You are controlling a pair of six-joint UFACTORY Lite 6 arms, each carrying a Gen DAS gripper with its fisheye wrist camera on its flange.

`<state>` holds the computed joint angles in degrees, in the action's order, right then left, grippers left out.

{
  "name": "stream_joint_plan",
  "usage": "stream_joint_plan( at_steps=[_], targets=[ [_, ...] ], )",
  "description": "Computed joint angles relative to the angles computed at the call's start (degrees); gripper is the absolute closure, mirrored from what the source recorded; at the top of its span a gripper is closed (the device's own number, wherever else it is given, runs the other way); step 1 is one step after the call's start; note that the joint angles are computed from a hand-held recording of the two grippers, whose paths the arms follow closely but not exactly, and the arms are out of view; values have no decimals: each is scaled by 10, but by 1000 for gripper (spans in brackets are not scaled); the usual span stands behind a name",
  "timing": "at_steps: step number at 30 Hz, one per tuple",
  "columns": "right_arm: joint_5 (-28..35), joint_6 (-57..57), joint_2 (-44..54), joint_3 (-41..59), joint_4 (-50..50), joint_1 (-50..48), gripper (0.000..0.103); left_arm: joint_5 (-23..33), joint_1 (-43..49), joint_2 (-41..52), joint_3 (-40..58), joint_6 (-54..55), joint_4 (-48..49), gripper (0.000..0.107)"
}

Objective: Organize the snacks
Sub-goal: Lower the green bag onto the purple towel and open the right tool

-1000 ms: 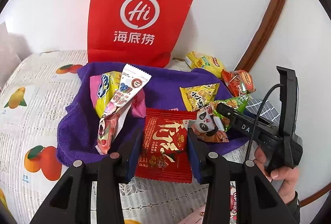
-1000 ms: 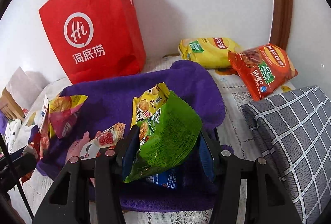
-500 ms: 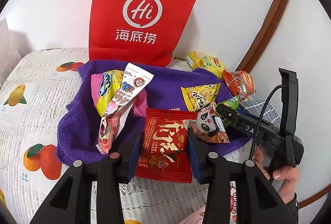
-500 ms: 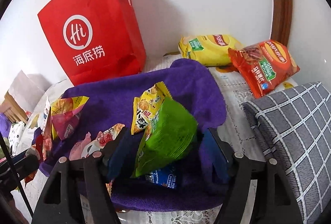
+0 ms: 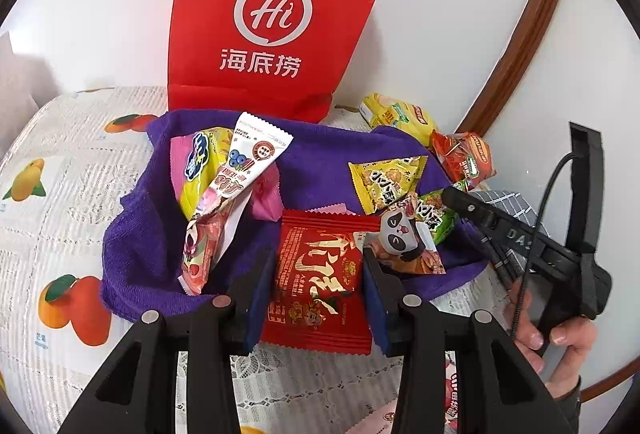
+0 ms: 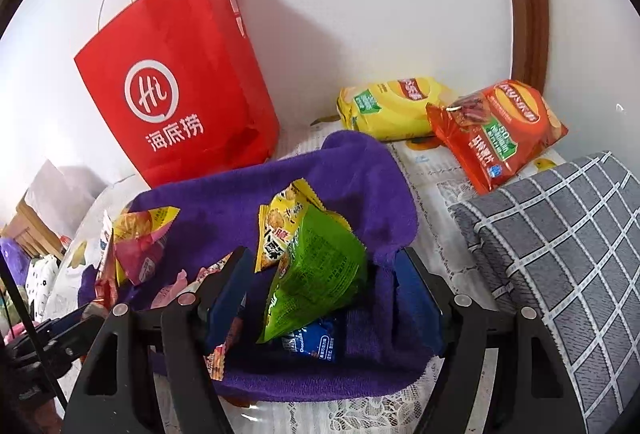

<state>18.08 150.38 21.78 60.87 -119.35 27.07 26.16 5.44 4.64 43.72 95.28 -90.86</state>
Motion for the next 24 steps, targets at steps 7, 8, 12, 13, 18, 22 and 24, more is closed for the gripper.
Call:
stream_joint_plan(
  at_steps=[7,8,12,13,18,22,24],
  targets=[
    [-2,-5,1,-1,10,-7,29,-24,-30,7,17,0,-16,67],
    [-9,3,2,0,2,-12,29,-33,-37,9,21,-3,-15,67],
    [-26,121,-3,-11,-104,-33,29,-54,-60,36,61,-66,30,67],
    [-29,152,-7,-16,-132,-37,29,-56,-63,44,73,-84,42,67],
    [-29,189,-15,-25,-167,-41,29,-66,-85,104,140,-171,99,67],
    [-27,178,-18,-26,-155,-40,29,-67,-92,144,173,-197,102,67],
    [-29,198,-22,-29,-173,-43,29,-53,-88,158,182,-199,97,67]
  ],
)
